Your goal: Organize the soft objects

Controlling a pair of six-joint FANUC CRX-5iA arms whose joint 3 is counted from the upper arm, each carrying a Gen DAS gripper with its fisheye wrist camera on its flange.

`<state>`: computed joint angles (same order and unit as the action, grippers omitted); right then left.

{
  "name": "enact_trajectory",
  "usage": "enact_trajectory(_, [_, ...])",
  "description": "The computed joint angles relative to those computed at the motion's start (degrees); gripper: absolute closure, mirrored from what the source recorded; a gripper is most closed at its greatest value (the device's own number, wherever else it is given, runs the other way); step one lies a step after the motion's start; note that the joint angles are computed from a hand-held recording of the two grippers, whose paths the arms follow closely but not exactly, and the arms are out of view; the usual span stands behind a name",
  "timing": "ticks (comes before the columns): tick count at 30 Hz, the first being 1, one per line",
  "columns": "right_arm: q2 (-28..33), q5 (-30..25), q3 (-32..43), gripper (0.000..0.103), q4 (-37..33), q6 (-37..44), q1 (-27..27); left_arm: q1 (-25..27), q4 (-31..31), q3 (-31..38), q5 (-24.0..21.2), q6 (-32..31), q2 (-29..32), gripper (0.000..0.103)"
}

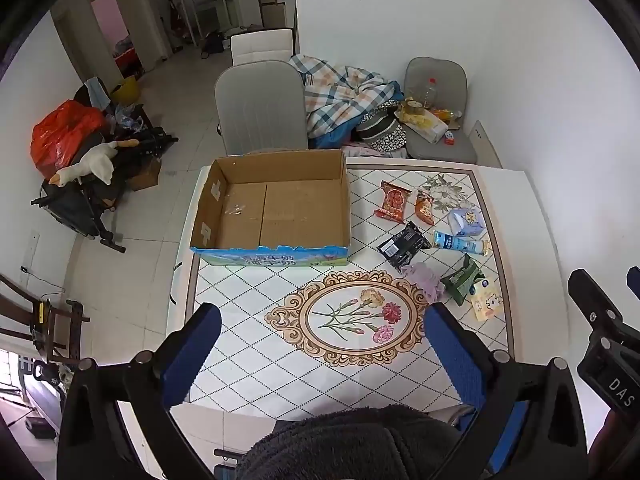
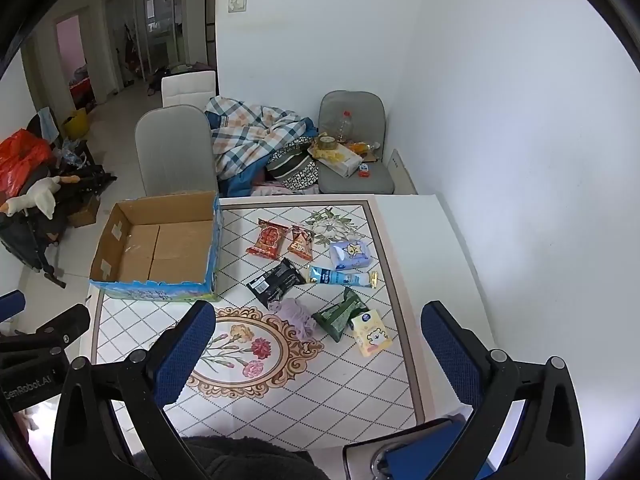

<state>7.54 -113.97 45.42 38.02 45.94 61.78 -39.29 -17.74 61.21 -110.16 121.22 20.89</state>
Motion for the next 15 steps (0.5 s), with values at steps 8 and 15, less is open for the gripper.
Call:
enact_trajectory(8, [-0.45, 0.66, -0.64, 0.000, 0.21, -0.48, 0.04, -0.15, 0.01, -0.07, 0.52, 0.44, -0.06, 0.000])
enact_trajectory(15, [-1.16, 1.18, -2.07, 0.000, 0.87, -1.05, 0.64, -0.21, -0.10, 0.16, 0.83, 0.60, -0.19, 0.000])
